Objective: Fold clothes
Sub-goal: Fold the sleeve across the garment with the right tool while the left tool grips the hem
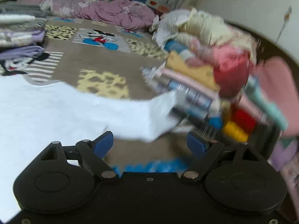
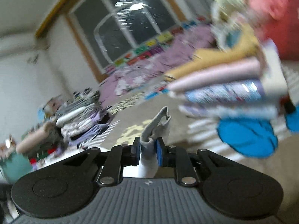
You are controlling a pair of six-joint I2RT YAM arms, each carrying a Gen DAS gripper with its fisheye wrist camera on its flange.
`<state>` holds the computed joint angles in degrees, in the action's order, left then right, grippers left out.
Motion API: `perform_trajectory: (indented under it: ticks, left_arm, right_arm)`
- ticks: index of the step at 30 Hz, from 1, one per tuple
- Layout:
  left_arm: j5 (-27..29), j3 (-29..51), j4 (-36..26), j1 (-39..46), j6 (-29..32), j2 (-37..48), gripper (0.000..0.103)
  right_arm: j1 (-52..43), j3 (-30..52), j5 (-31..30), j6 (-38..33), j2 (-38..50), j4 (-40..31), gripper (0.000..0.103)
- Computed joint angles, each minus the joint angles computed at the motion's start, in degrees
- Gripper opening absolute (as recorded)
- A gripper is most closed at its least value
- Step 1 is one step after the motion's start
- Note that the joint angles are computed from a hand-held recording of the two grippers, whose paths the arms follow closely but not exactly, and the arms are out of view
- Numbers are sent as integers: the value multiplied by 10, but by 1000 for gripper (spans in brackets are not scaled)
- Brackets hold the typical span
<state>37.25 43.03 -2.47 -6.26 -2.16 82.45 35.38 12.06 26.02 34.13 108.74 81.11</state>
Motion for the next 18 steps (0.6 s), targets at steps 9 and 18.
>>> perform_trajectory:
  ticks: [9, 18]
  left_arm:
    - [-45, 95, 32, -62, -87, 125, 85]
    - [-29, 93, 76, -14, -165, 182, 7]
  right_arm:
    - [103, 90, 76, -165, -28, -148, 20]
    - [129, 113, 58, -212, -15, -144, 20]
